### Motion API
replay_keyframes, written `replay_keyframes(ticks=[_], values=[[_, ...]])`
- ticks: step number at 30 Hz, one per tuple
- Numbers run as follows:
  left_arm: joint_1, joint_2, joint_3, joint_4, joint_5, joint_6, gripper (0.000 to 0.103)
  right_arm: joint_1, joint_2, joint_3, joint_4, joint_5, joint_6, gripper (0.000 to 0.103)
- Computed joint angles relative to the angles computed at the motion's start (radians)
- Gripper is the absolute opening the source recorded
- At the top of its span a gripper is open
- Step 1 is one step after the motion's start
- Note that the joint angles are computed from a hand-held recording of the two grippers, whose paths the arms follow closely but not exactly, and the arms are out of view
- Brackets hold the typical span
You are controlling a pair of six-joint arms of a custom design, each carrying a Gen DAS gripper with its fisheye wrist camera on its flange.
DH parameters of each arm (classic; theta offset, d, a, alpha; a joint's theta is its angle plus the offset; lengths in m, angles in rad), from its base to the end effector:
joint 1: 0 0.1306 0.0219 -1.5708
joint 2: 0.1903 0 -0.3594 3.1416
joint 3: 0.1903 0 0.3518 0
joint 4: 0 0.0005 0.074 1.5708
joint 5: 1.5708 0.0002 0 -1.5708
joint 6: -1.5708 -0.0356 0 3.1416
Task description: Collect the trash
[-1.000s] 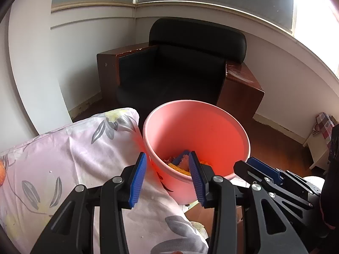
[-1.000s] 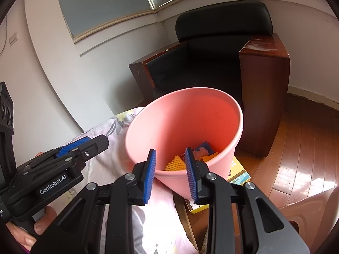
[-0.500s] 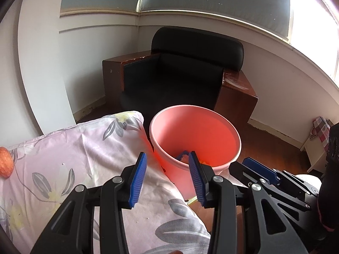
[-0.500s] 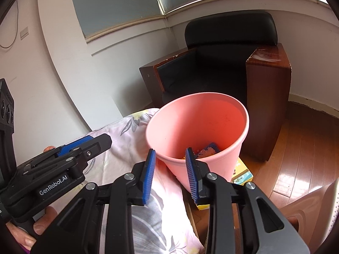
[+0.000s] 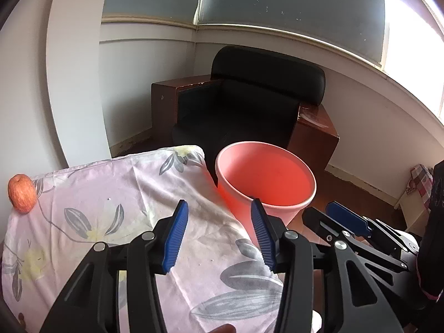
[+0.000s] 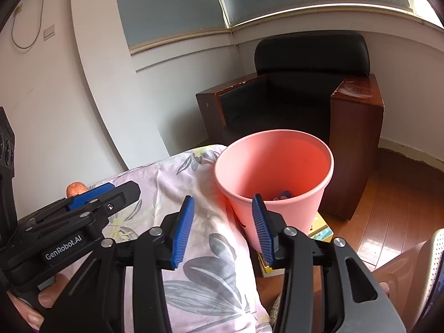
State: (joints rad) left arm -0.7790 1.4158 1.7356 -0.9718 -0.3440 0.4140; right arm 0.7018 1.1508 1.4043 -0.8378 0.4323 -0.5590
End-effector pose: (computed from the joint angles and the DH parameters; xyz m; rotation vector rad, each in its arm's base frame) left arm 0.3311 -0.3107 0.5350 0.2120 2.1837 -0.2933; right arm 0.2919 0.2266 0.5100 0.0972 2.1066 0.2922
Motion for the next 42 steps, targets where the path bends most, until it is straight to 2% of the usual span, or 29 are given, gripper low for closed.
replay_keyframes(ticks=[10,13,18,26,42], values=[[-0.007,-0.094,-0.079,0.017,-0.051,0.007,0.051,0.094,0.009,0.014,-0.008,0.102,0.010,0.050],[-0.013,-0.115,-0.097,0.023,-0.064,0.010,0.051,0.115,0.011,0.018,-0.013,0.131,0.005,0.057],[-0.019,-0.140,-0.119,0.018,-0.084,0.028,0.051,0.143,0.011,0.015,-0.014,0.158,0.004,0.057],[-0.027,-0.176,-0.156,0.023,-0.098,0.039,0.051,0.162,0.018,0.016,-0.022,0.178,-0.014,0.058],[-0.019,-0.176,-0.160,0.009,-0.097,0.045,0.051,0.172,0.027,0.021,-0.032,0.169,-0.022,0.058]])
